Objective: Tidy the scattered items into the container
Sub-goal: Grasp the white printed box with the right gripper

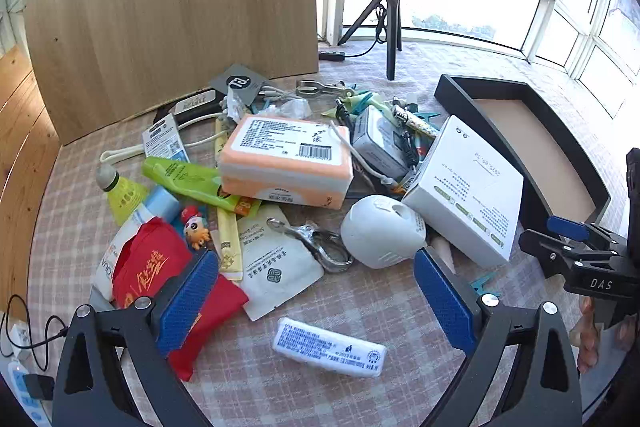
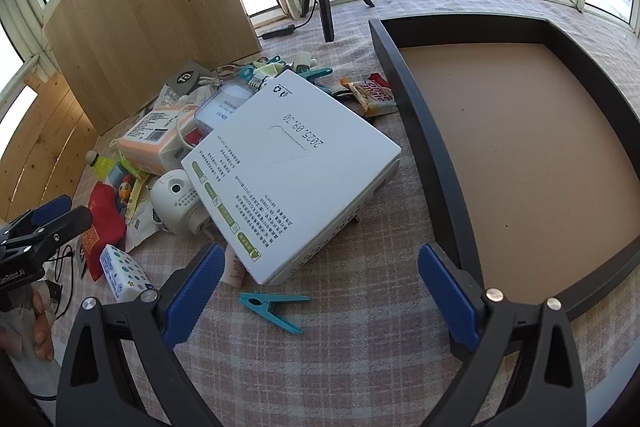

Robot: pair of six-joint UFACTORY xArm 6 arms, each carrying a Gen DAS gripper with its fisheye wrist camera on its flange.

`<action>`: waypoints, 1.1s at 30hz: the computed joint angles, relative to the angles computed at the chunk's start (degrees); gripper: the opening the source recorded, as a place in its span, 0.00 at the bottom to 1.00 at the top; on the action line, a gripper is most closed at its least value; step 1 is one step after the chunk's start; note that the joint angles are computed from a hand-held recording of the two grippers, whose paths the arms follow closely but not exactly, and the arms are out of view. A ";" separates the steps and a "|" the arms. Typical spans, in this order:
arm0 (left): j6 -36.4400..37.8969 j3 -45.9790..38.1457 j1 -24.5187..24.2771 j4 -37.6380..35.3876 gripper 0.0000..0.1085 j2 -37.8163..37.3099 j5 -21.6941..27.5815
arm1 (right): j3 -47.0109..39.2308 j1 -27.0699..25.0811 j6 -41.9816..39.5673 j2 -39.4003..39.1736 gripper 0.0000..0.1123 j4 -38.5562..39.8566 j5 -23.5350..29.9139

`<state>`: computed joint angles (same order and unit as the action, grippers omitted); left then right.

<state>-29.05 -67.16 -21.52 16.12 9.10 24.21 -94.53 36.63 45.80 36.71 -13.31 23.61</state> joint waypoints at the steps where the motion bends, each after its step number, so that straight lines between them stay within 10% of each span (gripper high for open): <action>1: 2.52 -1.71 -0.63 -1.84 0.90 1.21 -0.06 | -0.67 -0.06 -0.77 0.27 0.71 0.57 0.80; 4: 8.44 -9.14 -2.17 -5.62 0.81 6.04 2.48 | -3.87 -0.37 -4.45 2.07 0.45 5.07 4.23; 8: 18.42 -19.76 -3.01 -12.68 0.62 13.01 7.52 | -6.69 -1.26 -8.01 4.06 0.44 11.05 5.63; 17: 28.58 -39.14 -4.00 -18.88 0.54 26.50 19.65 | -13.31 -1.92 -11.89 7.39 0.38 16.78 9.64; 33: 37.71 -41.42 -5.19 -24.96 0.48 29.09 23.18 | -12.89 -2.45 -16.88 7.57 0.33 31.16 9.39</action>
<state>8.65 -108.59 -26.71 -8.83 38.18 47.39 -107.42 34.17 28.92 44.28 17.85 33.00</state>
